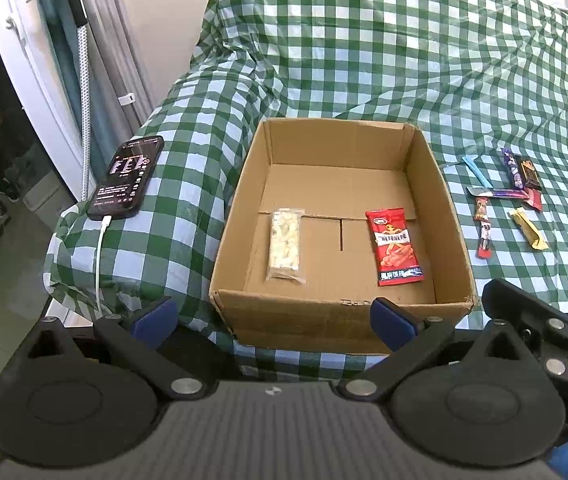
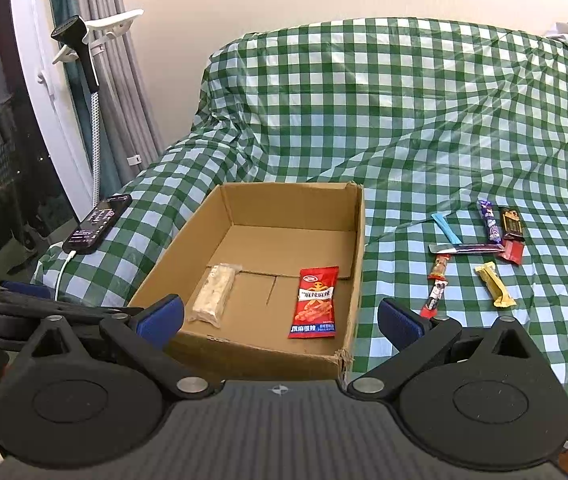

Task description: Organize snacks

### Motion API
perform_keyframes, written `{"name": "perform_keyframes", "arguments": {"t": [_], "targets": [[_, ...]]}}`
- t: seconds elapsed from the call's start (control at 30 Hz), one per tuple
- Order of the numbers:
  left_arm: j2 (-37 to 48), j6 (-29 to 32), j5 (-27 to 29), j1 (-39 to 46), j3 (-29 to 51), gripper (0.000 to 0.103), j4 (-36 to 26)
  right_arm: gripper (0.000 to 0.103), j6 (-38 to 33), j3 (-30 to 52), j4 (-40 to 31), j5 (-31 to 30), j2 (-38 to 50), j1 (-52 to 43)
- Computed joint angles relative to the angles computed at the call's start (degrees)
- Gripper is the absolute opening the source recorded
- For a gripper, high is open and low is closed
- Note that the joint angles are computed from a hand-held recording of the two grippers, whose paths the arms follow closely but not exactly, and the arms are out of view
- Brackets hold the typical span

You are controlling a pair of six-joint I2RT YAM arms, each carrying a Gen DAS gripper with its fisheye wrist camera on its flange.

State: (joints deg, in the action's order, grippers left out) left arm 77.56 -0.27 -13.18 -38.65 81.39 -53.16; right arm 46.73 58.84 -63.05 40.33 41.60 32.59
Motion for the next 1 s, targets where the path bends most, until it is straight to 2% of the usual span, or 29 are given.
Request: {"name": "perform_keyframes", "arguments": {"t": [0.2, 0.57, 1.0], "targets": [[1.2, 0.18, 0.48, 0.38, 0.53, 0.103, 0.05, 0.102, -1.39, -0.37, 1.0, -2.42, 0.29, -2.72], [7.3, 0.77, 3.42, 2.68, 3.25, 0.103, 0.3, 0.102, -8.18, -1.99, 5.37, -11.83, 2.56, -13.38], [16.74, 0.2, 3.31, 1.09, 11.45, 0.103, -1.41, 0.102, -15.36, -3.98, 10.63, -21.66, 5.63, -26.09]]}}
